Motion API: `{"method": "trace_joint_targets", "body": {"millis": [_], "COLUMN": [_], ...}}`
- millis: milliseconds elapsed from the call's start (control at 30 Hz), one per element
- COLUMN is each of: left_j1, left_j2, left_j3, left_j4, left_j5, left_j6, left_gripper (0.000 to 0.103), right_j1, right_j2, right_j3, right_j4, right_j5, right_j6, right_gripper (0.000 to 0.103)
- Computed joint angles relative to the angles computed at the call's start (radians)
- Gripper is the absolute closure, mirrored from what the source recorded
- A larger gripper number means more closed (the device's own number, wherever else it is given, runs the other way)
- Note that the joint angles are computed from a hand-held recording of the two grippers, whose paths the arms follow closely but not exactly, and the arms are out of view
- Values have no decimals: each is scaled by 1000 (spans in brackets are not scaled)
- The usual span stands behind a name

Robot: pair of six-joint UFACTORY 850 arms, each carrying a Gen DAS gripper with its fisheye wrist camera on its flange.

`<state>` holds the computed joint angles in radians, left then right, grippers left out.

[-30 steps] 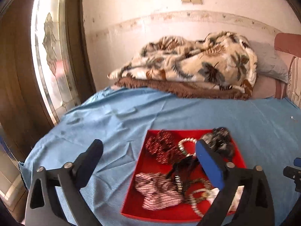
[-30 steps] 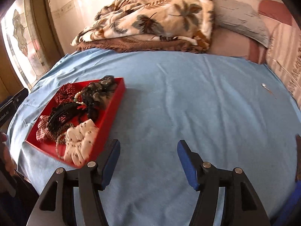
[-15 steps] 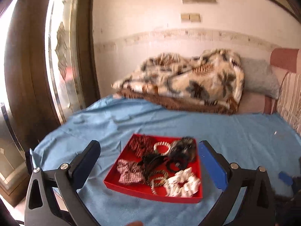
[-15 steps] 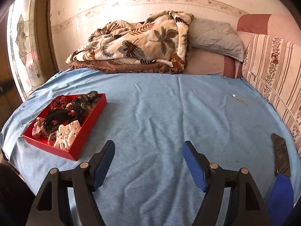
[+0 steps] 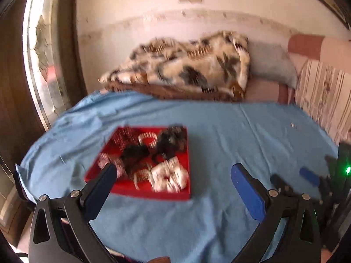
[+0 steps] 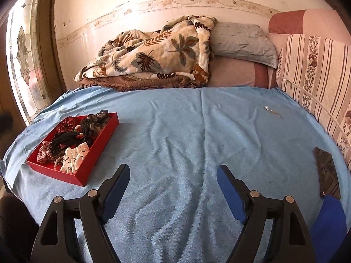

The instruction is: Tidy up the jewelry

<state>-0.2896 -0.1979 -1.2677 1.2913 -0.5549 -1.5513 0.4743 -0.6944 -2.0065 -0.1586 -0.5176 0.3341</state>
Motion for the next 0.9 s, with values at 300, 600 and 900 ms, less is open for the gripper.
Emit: {"method": "trace_joint_targets", "body": {"millis": [300, 600, 900], "left_j1": [9, 26, 42], "left_j2": [-22, -44, -53], "left_j3": [-6, -15, -17], "left_j4": [-133, -192, -251], "left_j5": [-18, -42, -16], "left_j6": [96, 151, 210], "left_gripper": [0, 0, 0], "right_j1": [10, 24, 29], "right_j2": [-13, -30, -40], "right_j3": [-8, -21, -31], "right_j4": [15, -14, -30], "right_j5": [-24, -56, -74], "right_j6": [-38, -32, -30], "right_gripper": [17, 16, 15]}}
